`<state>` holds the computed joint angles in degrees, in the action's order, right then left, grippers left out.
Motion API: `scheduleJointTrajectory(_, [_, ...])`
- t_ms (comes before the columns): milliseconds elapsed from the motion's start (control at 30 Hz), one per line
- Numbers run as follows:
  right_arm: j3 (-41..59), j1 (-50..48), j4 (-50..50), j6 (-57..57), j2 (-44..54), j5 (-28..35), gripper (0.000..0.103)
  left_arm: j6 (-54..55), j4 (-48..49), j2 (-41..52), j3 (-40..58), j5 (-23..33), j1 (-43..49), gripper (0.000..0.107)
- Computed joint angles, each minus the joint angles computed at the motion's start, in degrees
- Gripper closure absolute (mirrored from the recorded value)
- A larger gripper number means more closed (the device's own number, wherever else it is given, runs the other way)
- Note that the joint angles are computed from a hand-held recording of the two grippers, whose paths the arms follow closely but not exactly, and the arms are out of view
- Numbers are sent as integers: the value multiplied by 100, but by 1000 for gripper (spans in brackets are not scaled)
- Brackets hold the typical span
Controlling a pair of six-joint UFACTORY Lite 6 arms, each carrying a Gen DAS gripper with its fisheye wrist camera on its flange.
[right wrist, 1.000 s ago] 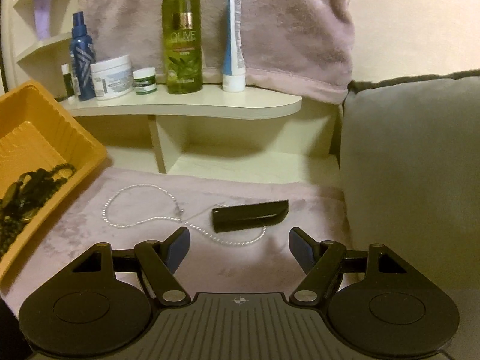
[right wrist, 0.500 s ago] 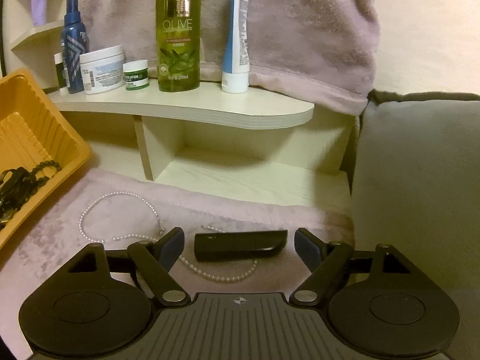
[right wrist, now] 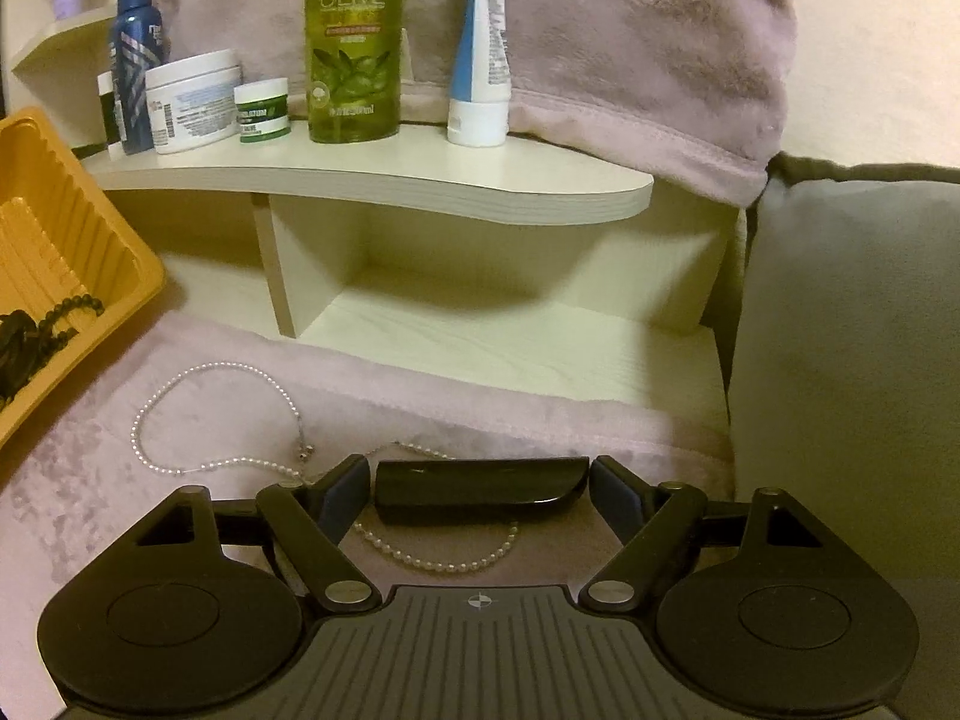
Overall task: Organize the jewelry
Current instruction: 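Close the right tool on the black case and lift it, then carry the black case into the orange tray and open the right tool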
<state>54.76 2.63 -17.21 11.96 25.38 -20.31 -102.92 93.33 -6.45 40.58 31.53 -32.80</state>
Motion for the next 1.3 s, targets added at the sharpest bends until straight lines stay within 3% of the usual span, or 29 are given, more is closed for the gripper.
scheduleJointTrajectory(100, [-67, -1, 108, -44, -29, -61, 28, 4, -12, 21, 13, 33, -28, 101])
scheduleJointTrajectory(567, [-1355, 318, 870, -573, -1284, -594, 28, 13, -18, 56, 57, 24, -14, 101])
scheduleJointTrajectory(1033, [-2126, 1353, 1159, -175, -2714, -266, 28, -63, 77, 91, 94, -23, 10, 101])
scheduleJointTrajectory(1300, [-2057, 2098, 1442, -89, -2898, -140, 28, -140, 153, 101, 90, -45, 27, 101])
